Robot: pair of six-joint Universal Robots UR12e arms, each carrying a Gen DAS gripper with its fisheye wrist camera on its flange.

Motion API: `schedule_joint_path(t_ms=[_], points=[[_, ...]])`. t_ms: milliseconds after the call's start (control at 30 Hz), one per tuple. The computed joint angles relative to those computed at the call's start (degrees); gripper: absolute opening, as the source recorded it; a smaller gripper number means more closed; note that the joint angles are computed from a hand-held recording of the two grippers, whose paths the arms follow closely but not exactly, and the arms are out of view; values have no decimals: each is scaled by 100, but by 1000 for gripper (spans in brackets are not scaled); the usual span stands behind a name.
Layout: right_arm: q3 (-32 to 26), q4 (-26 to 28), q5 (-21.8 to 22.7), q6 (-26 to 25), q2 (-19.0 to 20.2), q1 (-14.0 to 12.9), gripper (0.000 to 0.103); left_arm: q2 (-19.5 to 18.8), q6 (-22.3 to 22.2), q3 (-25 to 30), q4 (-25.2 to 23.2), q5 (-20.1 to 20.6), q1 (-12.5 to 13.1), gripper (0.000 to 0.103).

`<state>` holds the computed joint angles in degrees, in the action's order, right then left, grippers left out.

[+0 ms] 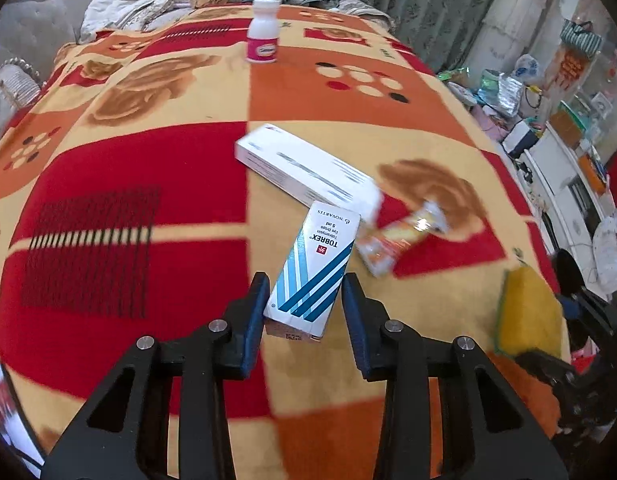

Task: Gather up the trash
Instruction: 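Grasp the blue-striped Tobrex box with the left tool while the right tool grasps the yellow sponge, then carry the Tobrex box and sponge over the black bin and open both tools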

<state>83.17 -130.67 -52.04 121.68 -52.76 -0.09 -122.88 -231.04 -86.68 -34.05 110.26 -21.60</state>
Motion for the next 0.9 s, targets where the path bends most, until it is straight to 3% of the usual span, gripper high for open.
schedule_joint_path(t_ms=[167,333,900], points=[[126,-162,88,173,-65,-89,72,-105,28,175,227,148,-250,35],[197,-319,95,313,-108,-184,72,-269,85,466,95,388,-428,35],[288,-721,229,833,-160,-488,72,-701,501,1211,2,499,-669,35]])
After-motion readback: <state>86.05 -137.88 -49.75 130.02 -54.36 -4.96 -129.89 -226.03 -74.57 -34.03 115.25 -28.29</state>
